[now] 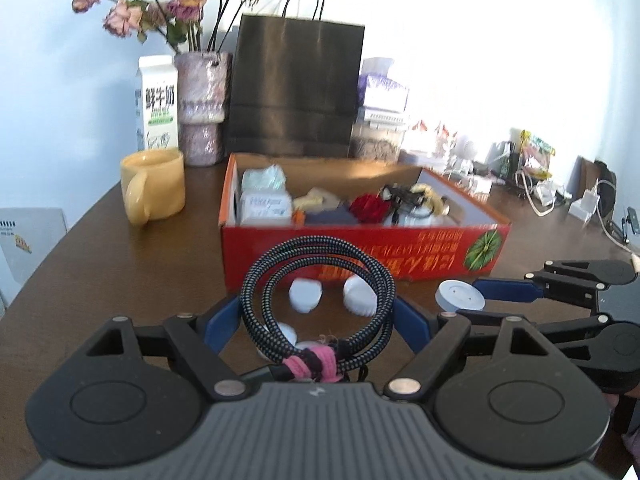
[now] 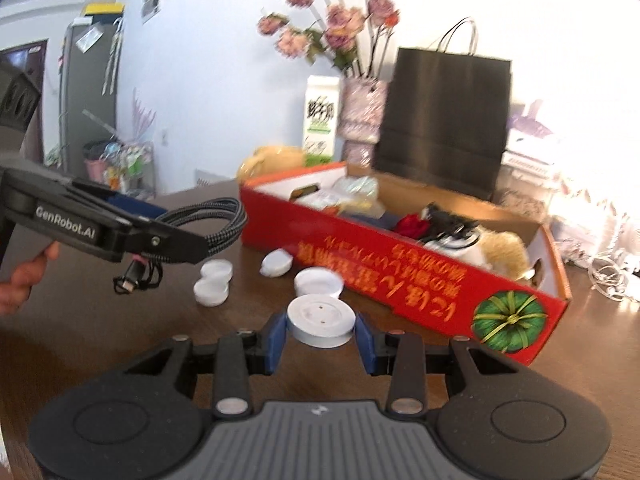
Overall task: Organize objects
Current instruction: 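Carry the cable and cap into the box and open both tools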
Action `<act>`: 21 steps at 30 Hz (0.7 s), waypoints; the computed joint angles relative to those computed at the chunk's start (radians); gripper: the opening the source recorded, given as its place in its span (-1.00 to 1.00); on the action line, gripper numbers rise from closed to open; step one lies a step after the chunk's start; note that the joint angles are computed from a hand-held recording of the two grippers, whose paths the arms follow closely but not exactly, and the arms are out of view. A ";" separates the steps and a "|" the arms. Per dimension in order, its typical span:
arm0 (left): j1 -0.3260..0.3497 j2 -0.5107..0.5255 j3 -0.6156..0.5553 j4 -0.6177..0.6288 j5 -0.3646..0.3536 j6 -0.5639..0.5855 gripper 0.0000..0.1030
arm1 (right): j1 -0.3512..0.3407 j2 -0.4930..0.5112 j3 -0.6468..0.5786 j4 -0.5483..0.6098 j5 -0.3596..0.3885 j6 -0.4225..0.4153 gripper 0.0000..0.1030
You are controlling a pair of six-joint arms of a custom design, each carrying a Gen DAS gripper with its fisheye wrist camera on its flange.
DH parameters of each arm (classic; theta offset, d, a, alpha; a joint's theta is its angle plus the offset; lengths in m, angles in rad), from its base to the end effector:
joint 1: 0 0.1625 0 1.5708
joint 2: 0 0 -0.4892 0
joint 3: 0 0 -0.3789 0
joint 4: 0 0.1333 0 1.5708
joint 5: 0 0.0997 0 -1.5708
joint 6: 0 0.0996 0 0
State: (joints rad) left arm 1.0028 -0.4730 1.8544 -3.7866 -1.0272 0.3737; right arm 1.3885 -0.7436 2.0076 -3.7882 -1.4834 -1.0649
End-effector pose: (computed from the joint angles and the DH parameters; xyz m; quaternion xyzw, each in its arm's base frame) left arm -0.1868 -0.6363 0.0299 0.3026 0.8342 -0.4123 0.2064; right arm 0.0285 -0.6287 0.1563 0.3973 -0.7941 0.3948 0.2362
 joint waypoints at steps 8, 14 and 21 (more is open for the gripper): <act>-0.025 0.029 -0.077 -0.030 0.004 0.016 0.62 | 0.017 0.016 -0.035 -0.077 0.028 0.048 -0.29; -0.036 0.060 -0.166 -0.027 0.015 0.016 0.62 | 0.037 0.039 -0.094 -0.114 0.025 0.073 -0.29; -0.036 0.108 -0.297 0.008 0.009 0.029 0.62 | 0.059 0.062 -0.202 -0.092 0.022 0.102 -0.29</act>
